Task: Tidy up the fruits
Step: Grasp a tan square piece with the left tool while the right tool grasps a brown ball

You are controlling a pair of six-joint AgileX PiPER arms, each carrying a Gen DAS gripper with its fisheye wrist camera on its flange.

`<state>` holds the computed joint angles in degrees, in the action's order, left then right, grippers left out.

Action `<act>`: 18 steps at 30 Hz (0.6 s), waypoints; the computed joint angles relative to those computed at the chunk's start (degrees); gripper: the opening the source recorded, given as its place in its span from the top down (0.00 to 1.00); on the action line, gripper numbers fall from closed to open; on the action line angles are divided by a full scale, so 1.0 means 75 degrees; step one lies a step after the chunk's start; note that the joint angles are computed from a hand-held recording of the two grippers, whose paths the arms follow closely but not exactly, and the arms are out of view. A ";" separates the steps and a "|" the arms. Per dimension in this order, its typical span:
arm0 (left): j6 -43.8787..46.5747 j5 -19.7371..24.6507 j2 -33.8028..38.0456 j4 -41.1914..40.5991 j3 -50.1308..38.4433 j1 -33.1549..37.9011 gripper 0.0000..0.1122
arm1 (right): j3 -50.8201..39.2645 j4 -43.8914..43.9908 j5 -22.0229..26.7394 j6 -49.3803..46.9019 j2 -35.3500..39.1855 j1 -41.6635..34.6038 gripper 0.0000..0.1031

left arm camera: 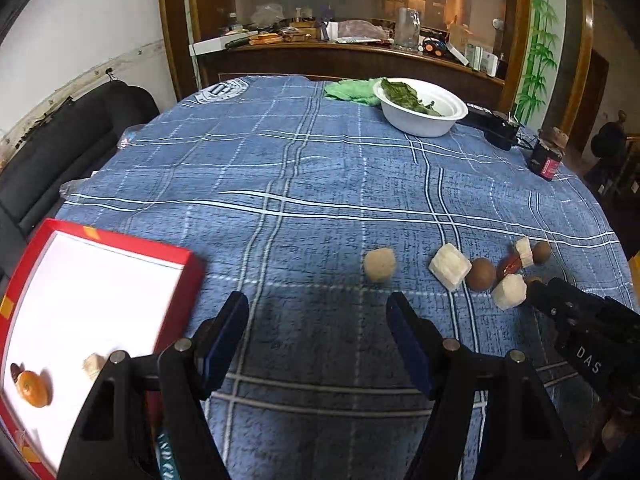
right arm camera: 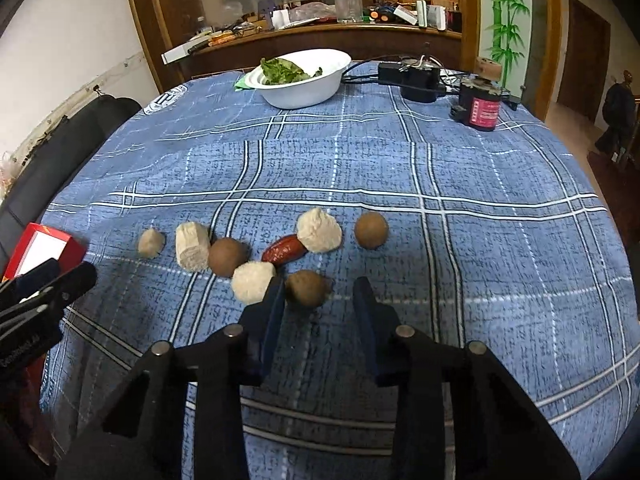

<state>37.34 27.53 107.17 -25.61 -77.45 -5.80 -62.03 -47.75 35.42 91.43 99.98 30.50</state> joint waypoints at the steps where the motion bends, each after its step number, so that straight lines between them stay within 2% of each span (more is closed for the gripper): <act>1: 0.0041 0.0018 0.0052 -0.0068 -0.0046 -0.0015 0.37 | -0.0068 -0.0009 0.0042 -0.0043 0.0043 0.0025 0.68; 3: -0.0031 -0.0033 0.0156 -0.0040 -0.0125 -0.0099 0.37 | -0.0250 -0.0032 0.0177 -0.0187 0.0158 0.0095 0.78; 4: -0.0142 -0.0054 0.0220 0.0062 -0.0189 -0.0169 0.37 | -0.0334 -0.0042 0.0262 -0.0220 0.0216 0.0140 0.79; 10: 0.0030 -0.0258 0.0516 -0.0028 -0.0383 -0.0477 0.37 | -0.0289 -0.0171 0.0256 -0.0095 0.0213 0.0172 0.79; 12: -0.0264 -0.0365 0.0636 0.0333 -0.0473 -0.0638 0.37 | -0.0238 -0.0280 0.0205 0.0018 0.0203 0.0175 0.79; 15: -0.0453 -0.0042 0.0919 0.0559 -0.0801 -0.0710 0.54 | -0.0145 -0.0338 0.0100 0.0107 0.0150 0.0153 0.79; 16: -0.0561 0.0173 0.1034 0.0666 -0.0974 -0.0718 0.57 | -0.0140 -0.0342 0.0096 0.0105 0.0146 0.0154 0.79; 18: -0.0505 0.0300 0.1117 0.0464 -0.1129 -0.0685 0.57 | -0.0140 -0.0346 0.0108 0.0099 0.0147 0.0161 0.79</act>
